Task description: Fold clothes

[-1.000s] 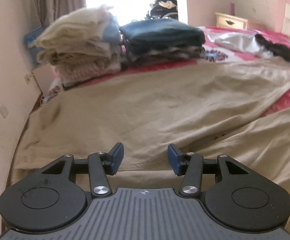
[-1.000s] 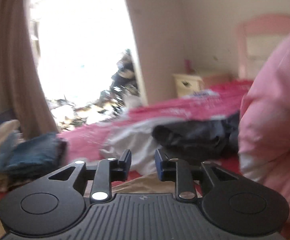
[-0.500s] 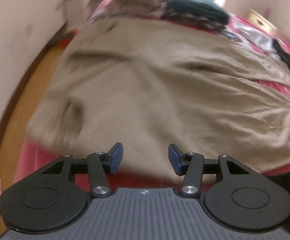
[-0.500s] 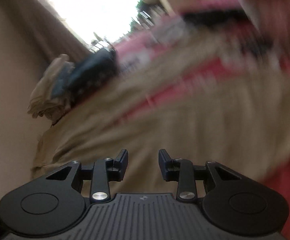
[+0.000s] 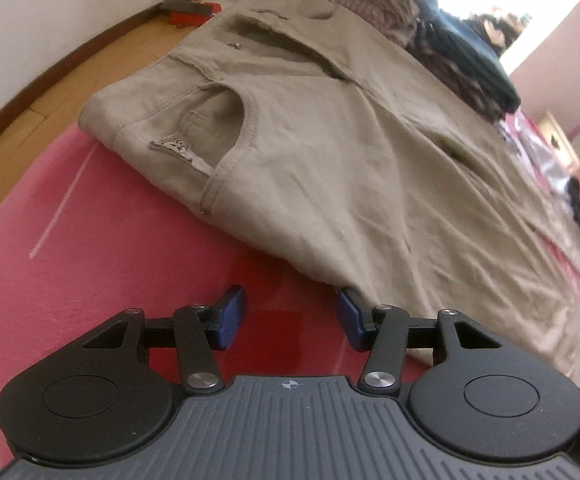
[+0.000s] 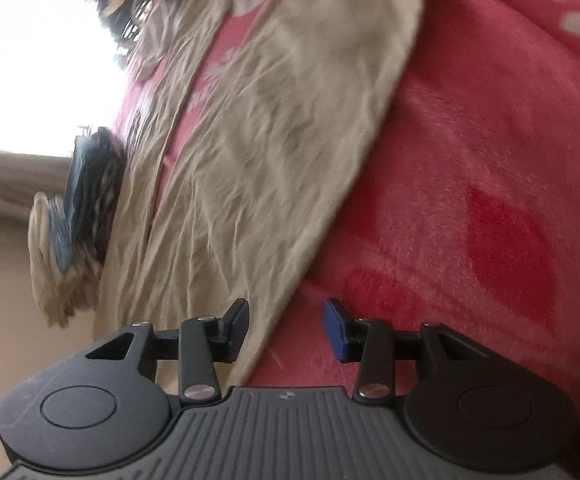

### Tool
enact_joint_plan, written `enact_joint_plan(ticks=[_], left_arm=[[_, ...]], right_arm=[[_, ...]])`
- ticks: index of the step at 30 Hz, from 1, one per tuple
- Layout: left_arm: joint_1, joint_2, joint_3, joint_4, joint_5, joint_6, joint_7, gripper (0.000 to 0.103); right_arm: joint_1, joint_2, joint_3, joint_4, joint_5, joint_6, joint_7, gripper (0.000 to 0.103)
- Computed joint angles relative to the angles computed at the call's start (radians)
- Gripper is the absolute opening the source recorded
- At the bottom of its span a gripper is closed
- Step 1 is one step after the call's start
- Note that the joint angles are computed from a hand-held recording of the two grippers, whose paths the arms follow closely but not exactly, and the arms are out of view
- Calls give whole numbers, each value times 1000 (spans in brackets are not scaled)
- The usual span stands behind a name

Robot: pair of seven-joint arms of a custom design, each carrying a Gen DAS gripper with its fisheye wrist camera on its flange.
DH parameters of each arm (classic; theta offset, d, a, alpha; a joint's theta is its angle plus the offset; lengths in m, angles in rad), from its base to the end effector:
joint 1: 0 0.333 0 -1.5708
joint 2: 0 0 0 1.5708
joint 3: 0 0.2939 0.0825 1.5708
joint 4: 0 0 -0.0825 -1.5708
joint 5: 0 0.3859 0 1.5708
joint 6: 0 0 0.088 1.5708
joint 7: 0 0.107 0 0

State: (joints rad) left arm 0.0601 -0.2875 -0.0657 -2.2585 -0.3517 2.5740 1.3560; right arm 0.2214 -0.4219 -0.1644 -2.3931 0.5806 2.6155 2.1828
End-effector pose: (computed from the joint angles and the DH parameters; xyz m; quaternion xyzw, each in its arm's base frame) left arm 0.5162 0.0007 0.5245 -0.8016 0.5058 -0.3067 0.0862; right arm 0.4772 0.0091 0.5207 -0.2703 0.8834 0.0945 0.3710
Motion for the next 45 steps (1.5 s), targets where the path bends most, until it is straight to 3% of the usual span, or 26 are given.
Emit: enact_joint_plan(ticks=[5, 15, 20, 26, 35, 40, 45], left_arm=[[-21, -7, 43, -11, -130, 12, 43, 51], [-60, -25, 100, -36, -439, 31, 186, 52], [-37, 14, 70, -14, -421, 26, 158, 52], [-31, 53, 59, 14, -428, 90, 152, 52], [-21, 72, 49, 25, -393, 110, 162, 50], [-11, 95, 36, 56, -321, 108, 146, 49], [1, 103, 11, 57, -200, 135, 101, 41]], right_arm=[[-53, 2, 44, -6, -99, 38, 106, 49], [-60, -3, 35, -27, -174, 83, 231, 51], [-44, 6, 27, -37, -173, 110, 246, 51], [-31, 21, 4, -31, -148, 129, 244, 51], [-54, 69, 16, -1, -174, 179, 247, 50], [-25, 72, 3, -8, -148, 199, 202, 42], [-38, 94, 22, 6, -172, 205, 195, 19]])
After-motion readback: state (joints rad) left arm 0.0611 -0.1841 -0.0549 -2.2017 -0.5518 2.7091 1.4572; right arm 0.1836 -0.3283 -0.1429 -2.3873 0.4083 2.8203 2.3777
